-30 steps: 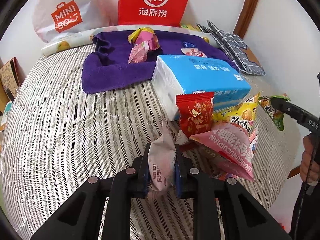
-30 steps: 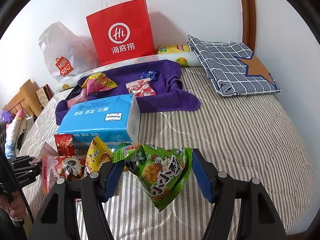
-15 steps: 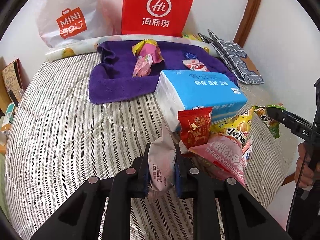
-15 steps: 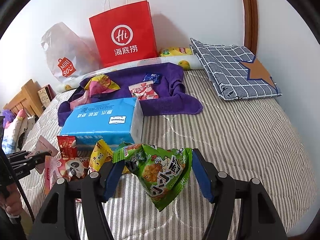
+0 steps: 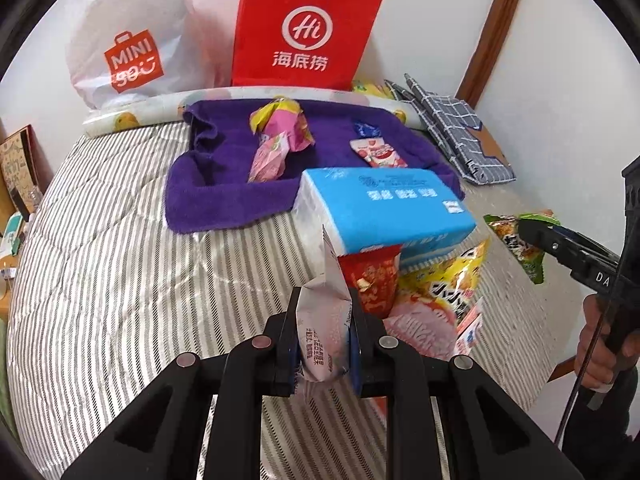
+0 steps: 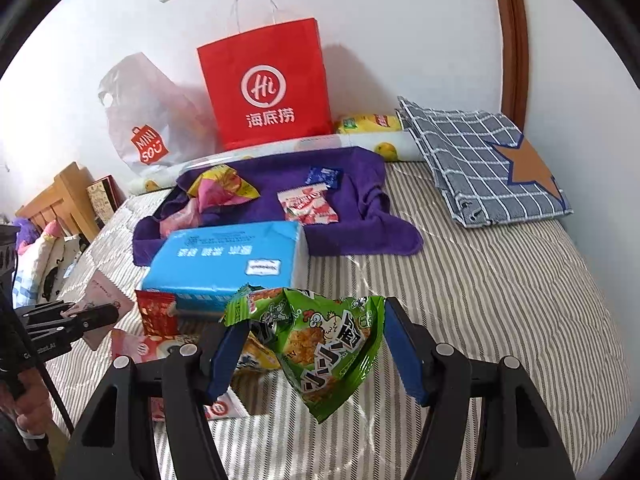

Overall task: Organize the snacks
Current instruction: 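Carry the white packet with the left tool while the right tool carries the green bag to the towel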

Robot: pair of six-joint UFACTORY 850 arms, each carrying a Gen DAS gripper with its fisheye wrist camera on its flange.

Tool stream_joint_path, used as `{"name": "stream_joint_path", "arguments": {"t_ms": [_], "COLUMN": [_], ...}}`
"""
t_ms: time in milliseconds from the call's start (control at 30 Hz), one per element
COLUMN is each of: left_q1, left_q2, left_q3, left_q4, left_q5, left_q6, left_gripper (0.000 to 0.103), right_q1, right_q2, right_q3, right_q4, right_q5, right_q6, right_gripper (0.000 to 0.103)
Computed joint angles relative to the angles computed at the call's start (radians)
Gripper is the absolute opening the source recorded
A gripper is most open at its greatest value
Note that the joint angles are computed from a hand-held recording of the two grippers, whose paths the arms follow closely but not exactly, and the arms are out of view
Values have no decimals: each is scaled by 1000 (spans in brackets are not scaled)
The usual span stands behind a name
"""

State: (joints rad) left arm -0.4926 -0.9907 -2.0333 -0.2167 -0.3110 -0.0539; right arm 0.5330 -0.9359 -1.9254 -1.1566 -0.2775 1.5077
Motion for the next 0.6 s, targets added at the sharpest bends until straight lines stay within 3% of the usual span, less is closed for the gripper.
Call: {"name": "stream_joint_path", "arguments": {"t_ms": [333, 600], "left_q1": [-7, 7], "left_q2": [-55, -148], "left_q3": [-118, -302], "left_q4": [4, -53], "left_q5": [-39, -120], "left_q6": [13, 35], "left_gripper": [19, 19], "right_q1": [3, -3], "right_q2": [-41, -111], "right_q3": [-83, -223], "right_q4": [50, 139], "right_q5": [11, -22], "right_q6": [-80, -221], "right_gripper": [65, 65]}}
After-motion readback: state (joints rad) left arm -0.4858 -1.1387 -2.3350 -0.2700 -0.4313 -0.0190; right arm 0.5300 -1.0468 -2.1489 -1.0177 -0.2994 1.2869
